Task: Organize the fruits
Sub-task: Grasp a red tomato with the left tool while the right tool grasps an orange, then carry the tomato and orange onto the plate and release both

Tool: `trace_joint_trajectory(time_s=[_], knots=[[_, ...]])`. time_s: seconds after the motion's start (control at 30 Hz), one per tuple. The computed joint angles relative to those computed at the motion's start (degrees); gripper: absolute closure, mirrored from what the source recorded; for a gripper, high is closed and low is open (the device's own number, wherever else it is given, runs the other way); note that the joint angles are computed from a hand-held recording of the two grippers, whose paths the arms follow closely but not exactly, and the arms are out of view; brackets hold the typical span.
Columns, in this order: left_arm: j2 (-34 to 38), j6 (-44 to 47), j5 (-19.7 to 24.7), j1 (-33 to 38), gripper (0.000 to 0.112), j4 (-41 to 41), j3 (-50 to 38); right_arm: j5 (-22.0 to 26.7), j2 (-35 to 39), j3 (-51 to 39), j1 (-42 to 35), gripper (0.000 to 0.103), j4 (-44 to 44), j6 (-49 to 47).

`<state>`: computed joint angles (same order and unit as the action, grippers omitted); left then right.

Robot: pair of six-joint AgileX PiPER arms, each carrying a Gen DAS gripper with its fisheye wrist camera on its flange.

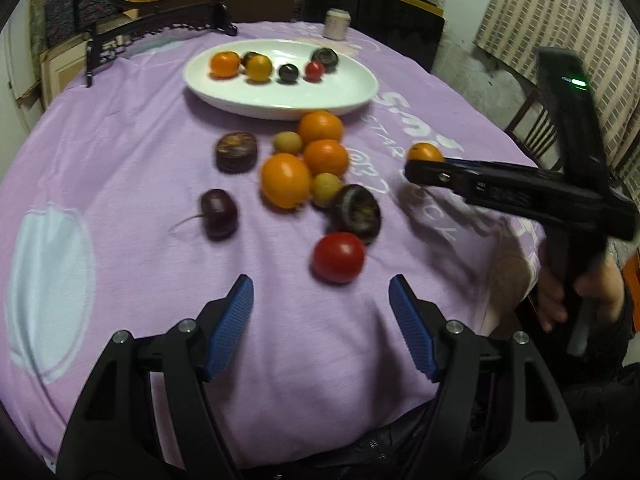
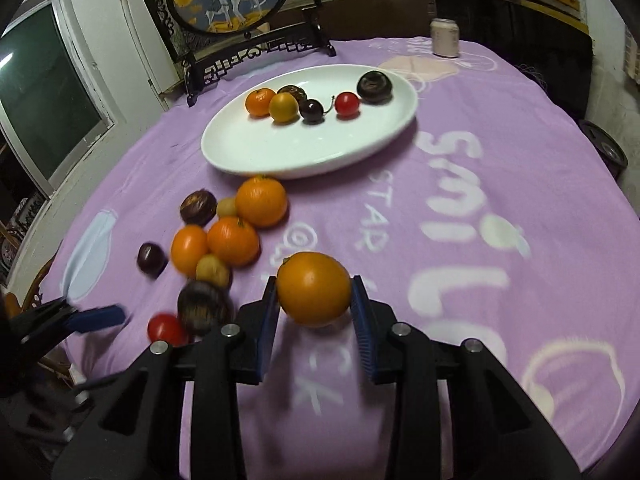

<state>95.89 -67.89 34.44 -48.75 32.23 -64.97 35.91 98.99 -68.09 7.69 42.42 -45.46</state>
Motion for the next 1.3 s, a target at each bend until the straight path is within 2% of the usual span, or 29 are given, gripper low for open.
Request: trace_joint_trajectory(time_s=[0.1, 0.2, 0.23, 0.27, 0.3, 0.43, 0.53, 0.9, 1.03, 1.13, 1.17, 1.27, 1.3], knots=[[3.6, 3.5, -0.5, 0.9, 0.042, -2.9, -3.2, 0.3, -2.9, 3.5, -1.8, 0.067, 2.4, -3.4], [6.7, 2.6, 1.3, 0.7, 0.051, -0.6, -6.4, 1.0, -4.0, 5.1, -3.2, 0.067, 4.4, -5.7], [7.1, 2.4, 1.5, 0.7, 0.06, -0.2, -6.7, 1.1, -4.1, 5.3, -3.4, 0.067, 4.8, -6.1], [7.6, 1.7, 1.8, 0.8, 0.073, 0.6, -7.3, 1.3, -4.1, 5.3, -3.6, 0.067, 5.0, -6.2], [8.0, 1.7, 2.0, 0.9, 0.08, 0.7, -7.8, 1.6, -4.1, 5.4, -3.7, 0.067, 5.4, -6.7], [6.9, 1.5, 1.8, 0.6, 0.08, 0.4, -7.3, 2.1, -4.4, 5.9, -3.7, 0.067, 6.1, -7.9], [5.2, -0.7, 4.0, -0.8, 0.08, 3.5, -7.0, 2.3, -4.8, 6.2, -3.7, 0.067, 6.6, -8.7], [0.8, 0.2, 2.8, 2.9, 0.08, 2.9, -5.5, 2.0, -4.7, 4.7, -1.3, 0.067, 4.3, -6.2], [1.6, 6.1, 1.9, 7.2, 0.08, -1.4, -8.4, 3.2, -2.3, -0.8, 0.9, 0.067, 0.8, -2.6], [3.9, 15.3, 0.7, 12.7, 0.08, -8.4, -14.1, 3.7, 1.2, -8.4, 3.0, 0.067, -2.5, 1.8], [5.9, 19.2, 1.7, 14.9, 0.08, -11.4, -18.1, 4.0, 2.5, -10.7, 3.5, 0.067, -3.6, 3.5], [14.9, 24.8, 10.8, 19.4, 0.08, -14.1, -35.0, 7.8, 9.4, -22.9, 5.6, 0.067, -9.9, 11.7], [18.3, 26.8, 12.2, 21.1, 0.08, -14.4, -40.7, 9.3, 12.4, -28.6, 6.5, 0.067, -12.4, 14.6]])
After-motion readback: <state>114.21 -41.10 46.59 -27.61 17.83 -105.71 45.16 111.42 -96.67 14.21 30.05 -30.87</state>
